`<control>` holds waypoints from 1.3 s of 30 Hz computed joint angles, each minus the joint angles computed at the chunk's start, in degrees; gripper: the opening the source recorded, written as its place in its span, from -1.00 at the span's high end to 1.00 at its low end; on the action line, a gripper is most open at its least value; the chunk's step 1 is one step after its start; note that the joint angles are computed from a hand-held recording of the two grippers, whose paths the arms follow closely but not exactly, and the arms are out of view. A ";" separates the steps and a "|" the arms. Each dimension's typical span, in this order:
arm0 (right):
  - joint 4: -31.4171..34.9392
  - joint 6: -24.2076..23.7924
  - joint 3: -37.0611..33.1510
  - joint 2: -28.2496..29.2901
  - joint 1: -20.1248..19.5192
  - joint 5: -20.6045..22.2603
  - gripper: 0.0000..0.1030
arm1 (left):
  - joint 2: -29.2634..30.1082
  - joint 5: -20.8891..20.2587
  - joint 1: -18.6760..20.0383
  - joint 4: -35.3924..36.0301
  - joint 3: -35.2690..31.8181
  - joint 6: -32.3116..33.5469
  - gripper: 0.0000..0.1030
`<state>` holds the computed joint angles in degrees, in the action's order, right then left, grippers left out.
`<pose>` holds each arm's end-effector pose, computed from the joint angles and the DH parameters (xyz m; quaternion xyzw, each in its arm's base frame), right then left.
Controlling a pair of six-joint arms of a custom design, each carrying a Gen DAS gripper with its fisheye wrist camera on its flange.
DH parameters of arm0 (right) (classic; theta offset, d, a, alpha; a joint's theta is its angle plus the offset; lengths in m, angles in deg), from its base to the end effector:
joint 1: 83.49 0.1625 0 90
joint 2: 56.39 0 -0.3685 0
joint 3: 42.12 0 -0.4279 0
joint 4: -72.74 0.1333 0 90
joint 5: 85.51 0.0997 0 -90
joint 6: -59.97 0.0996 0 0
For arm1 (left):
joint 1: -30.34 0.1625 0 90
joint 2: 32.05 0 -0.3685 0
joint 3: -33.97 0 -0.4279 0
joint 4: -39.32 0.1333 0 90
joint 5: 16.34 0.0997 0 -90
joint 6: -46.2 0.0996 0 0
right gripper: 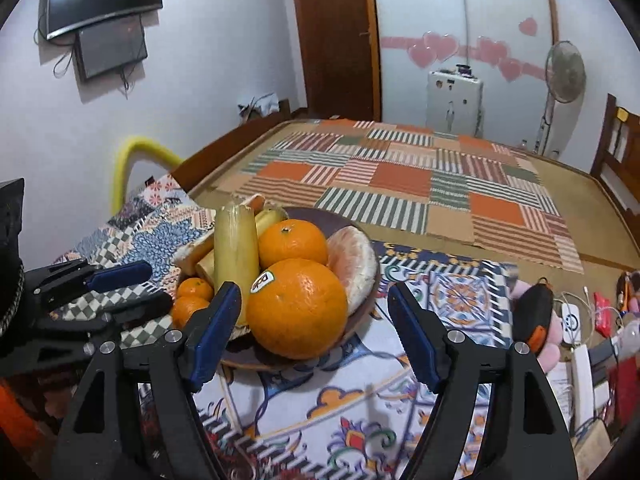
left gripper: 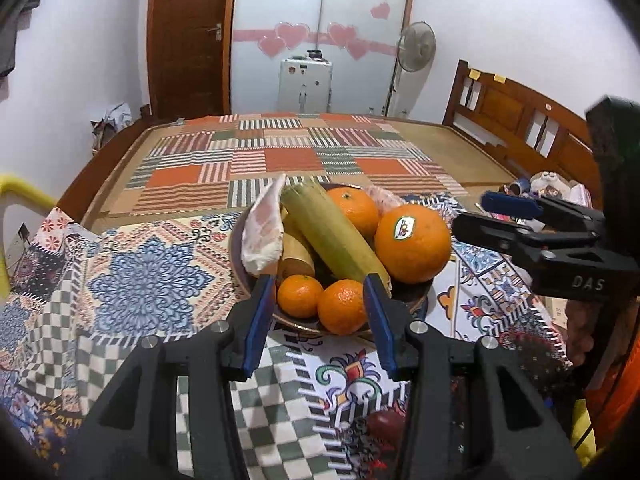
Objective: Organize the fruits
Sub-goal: 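Carry the Dole orange onto the plate with the right gripper while the left sets the tangerine there, then grasp the small brown fruit on the cloth with the left gripper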
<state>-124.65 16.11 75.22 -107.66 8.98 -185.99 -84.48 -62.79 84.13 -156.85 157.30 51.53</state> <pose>0.1385 -0.5382 0.0511 0.3369 -0.8693 0.2985 0.2041 -0.1252 -0.5129 0.0489 0.2088 0.8673 -0.3653 0.2659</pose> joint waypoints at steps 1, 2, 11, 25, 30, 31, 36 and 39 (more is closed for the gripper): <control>-0.70 0.05 1.02 -0.72 -0.04 0.17 -0.42 | -0.65 0.41 -0.52 -0.26 0.81 -0.30 0.12; -1.34 0.03 1.91 -1.32 -0.10 0.32 -0.42 | -1.40 0.77 -1.03 -0.36 1.66 -0.67 0.12; -6.12 -0.53 9.41 -5.28 -1.44 0.86 -0.42 | -5.27 2.13 -4.30 3.03 7.49 -6.87 0.11; -9.15 -3.48 13.72 -2.85 -5.90 -1.70 -0.40 | -1.57 -2.28 -3.50 6.60 9.67 -13.22 0.11; -9.65 -3.74 13.01 -1.13 -6.19 -2.25 -0.12 | -0.14 -3.01 -3.00 7.15 8.49 -12.51 0.11; -9.22 -3.82 12.68 -0.89 -6.23 -2.31 -0.09 | 0.33 -2.75 -3.07 6.71 8.25 -12.00 0.11; -10.22 -4.30 11.89 0.57 -6.01 -2.97 0.23 | 1.96 -2.31 -2.84 5.10 7.17 -10.28 0.14; -10.68 -4.42 11.91 0.95 -5.93 -2.65 0.46 | 3.00 -1.34 -2.87 4.08 6.57 -9.14 0.26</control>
